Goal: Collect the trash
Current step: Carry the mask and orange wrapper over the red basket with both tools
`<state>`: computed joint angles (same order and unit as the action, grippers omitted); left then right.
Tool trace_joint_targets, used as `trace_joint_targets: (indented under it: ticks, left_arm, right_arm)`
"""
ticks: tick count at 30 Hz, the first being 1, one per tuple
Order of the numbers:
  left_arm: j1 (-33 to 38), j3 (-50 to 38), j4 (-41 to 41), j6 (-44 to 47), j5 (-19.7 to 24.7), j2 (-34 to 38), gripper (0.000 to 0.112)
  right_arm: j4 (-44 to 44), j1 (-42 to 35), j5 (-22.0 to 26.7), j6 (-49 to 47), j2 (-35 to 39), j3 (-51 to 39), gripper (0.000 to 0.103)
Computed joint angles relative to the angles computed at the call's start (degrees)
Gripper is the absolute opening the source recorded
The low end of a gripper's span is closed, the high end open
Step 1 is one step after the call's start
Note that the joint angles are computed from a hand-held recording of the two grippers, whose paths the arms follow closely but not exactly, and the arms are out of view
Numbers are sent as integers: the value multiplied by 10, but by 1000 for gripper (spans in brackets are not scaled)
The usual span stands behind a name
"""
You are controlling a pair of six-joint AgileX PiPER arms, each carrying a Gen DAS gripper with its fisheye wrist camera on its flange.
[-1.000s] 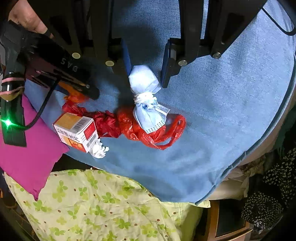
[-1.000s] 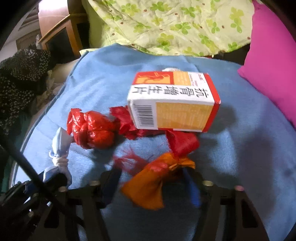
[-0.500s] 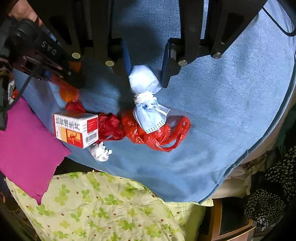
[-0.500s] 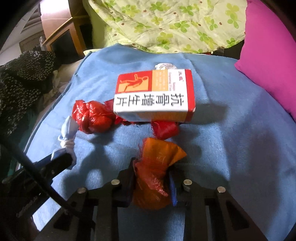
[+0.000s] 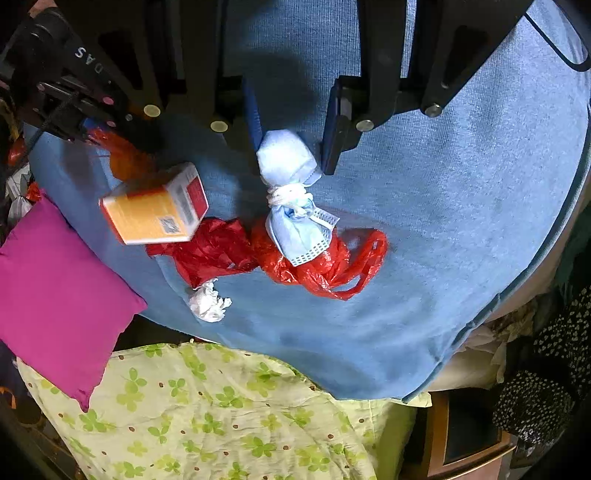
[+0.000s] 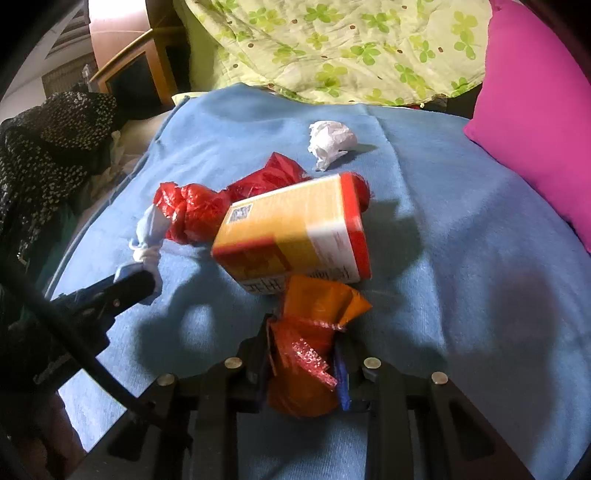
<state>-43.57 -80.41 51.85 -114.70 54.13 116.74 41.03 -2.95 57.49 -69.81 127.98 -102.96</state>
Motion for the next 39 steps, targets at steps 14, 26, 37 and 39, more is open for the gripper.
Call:
trace_joint_targets:
  ticks: [14,26,37,39]
  left_arm:
    - [-10,-43,-23,42,27,32,32]
    - [-14,-52,-18,47,30,36,32]
    - [-45,-163,-49,132,73,75,32]
    - [-53,-194,-57,150,84,86,32]
  right_arm:
    - [-33,-8,16,30,11,-13,31]
    - [14,-30,-27,-40,-46,68,29]
    - [19,-107,42,-19,-38,-9,29]
    - [19,-122,56,-14,-33,-27,29]
